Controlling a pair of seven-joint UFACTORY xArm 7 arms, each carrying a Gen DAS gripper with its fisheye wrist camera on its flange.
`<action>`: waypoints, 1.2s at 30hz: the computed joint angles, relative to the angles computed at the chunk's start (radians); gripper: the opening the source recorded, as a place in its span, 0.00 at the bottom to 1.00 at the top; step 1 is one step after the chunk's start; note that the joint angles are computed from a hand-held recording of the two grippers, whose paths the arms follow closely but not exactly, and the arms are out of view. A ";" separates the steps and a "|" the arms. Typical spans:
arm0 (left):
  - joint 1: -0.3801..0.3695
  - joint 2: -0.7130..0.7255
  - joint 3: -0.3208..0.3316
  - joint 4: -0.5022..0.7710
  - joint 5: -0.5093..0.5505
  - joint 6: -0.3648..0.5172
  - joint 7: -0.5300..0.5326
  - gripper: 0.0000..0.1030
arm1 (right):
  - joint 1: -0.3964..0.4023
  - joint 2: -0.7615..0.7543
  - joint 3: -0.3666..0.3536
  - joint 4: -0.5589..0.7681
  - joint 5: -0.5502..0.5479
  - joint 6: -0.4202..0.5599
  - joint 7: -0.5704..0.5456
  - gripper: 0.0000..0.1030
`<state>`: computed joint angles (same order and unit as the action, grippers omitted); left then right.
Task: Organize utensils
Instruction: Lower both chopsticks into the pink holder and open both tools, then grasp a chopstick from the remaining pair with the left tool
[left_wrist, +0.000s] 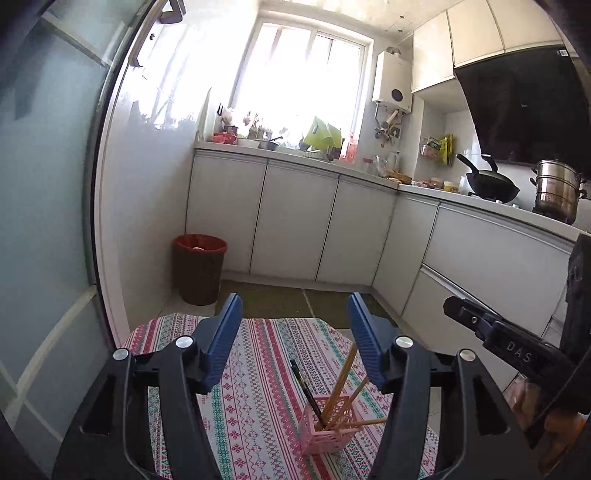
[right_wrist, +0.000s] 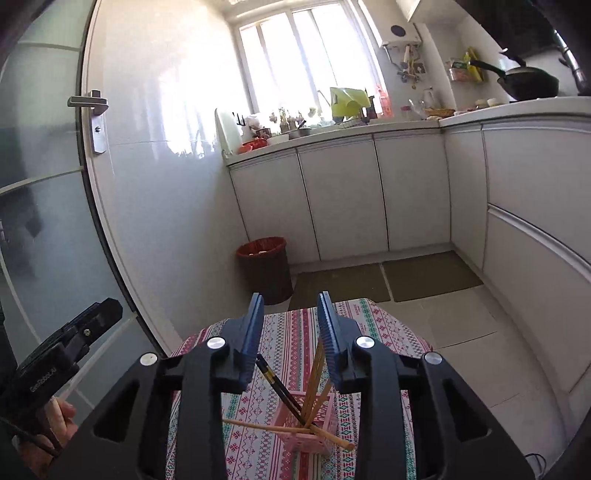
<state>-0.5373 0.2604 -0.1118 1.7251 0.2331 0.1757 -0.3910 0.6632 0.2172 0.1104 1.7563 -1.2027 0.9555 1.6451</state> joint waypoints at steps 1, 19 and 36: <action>-0.007 -0.014 0.005 -0.017 0.009 0.007 -0.008 0.61 | 0.014 -0.007 0.005 -0.004 -0.006 0.034 -0.005 0.31; 0.042 -0.191 -0.087 -0.221 0.040 0.111 -0.008 0.93 | 0.000 -0.232 0.181 -0.309 0.050 0.220 0.218 0.94; -0.049 0.053 -0.141 -0.031 -0.199 0.656 0.583 0.93 | -0.115 -0.461 0.325 -0.790 0.394 -0.069 0.601 0.94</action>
